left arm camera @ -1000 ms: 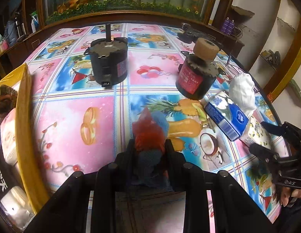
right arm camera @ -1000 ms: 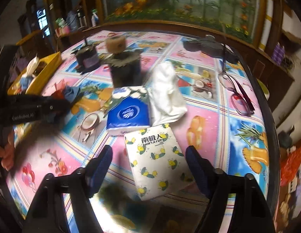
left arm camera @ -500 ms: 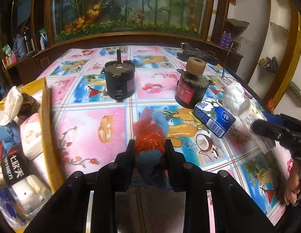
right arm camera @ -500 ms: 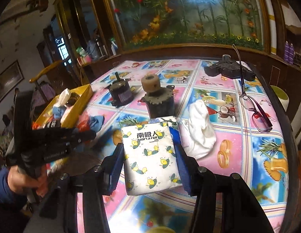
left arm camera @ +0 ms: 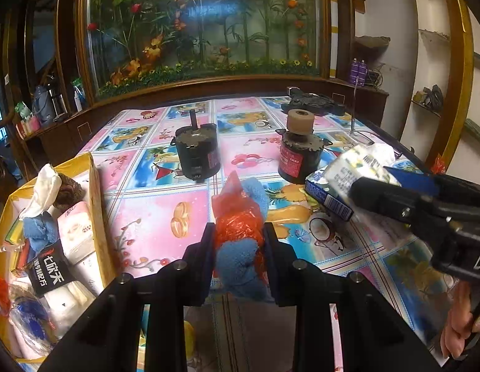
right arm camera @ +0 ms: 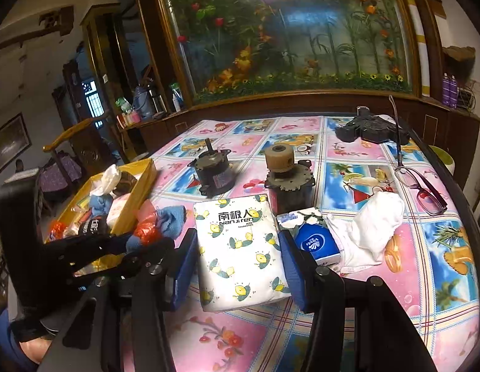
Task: Organize soft objects
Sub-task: 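Lift the cloth bundle and tissue pack with both grippers off the table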
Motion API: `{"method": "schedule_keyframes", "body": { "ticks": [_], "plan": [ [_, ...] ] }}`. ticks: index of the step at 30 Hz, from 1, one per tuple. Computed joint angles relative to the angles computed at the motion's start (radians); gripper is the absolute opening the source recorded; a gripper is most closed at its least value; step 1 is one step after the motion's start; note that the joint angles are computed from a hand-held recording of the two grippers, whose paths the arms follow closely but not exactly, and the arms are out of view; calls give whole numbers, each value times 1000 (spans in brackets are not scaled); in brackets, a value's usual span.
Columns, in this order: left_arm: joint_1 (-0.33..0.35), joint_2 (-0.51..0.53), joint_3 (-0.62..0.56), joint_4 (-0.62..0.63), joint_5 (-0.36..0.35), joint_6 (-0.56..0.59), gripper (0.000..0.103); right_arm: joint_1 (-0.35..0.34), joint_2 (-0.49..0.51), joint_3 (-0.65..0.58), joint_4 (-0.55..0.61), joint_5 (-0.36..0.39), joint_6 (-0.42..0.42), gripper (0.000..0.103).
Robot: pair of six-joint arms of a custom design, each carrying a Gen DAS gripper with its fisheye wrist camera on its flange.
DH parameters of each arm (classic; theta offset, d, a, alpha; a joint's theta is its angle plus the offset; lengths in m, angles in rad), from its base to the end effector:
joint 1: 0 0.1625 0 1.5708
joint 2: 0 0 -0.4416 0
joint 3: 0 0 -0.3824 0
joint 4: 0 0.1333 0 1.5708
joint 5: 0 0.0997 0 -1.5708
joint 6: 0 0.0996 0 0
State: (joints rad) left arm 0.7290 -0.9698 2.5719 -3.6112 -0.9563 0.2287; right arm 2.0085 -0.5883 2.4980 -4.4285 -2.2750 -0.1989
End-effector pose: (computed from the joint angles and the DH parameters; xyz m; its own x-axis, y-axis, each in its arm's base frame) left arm -0.1434 -0.3838 0.1131 -0.5547 0.5715 -0.6047 0.8225 0.4862 -0.2950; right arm 0.2149 -0.2969 0.0836 -0.8463 0.0459 0.5307 -0.4228 0.5482 -0.7216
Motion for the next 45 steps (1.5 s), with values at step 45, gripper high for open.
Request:
{"method": "schedule_keyframes", "body": {
  "ticks": [45],
  "plan": [
    [-73, 59, 67, -191, 95, 74, 28, -9, 11, 0, 6, 7, -10, 56]
  ]
}}
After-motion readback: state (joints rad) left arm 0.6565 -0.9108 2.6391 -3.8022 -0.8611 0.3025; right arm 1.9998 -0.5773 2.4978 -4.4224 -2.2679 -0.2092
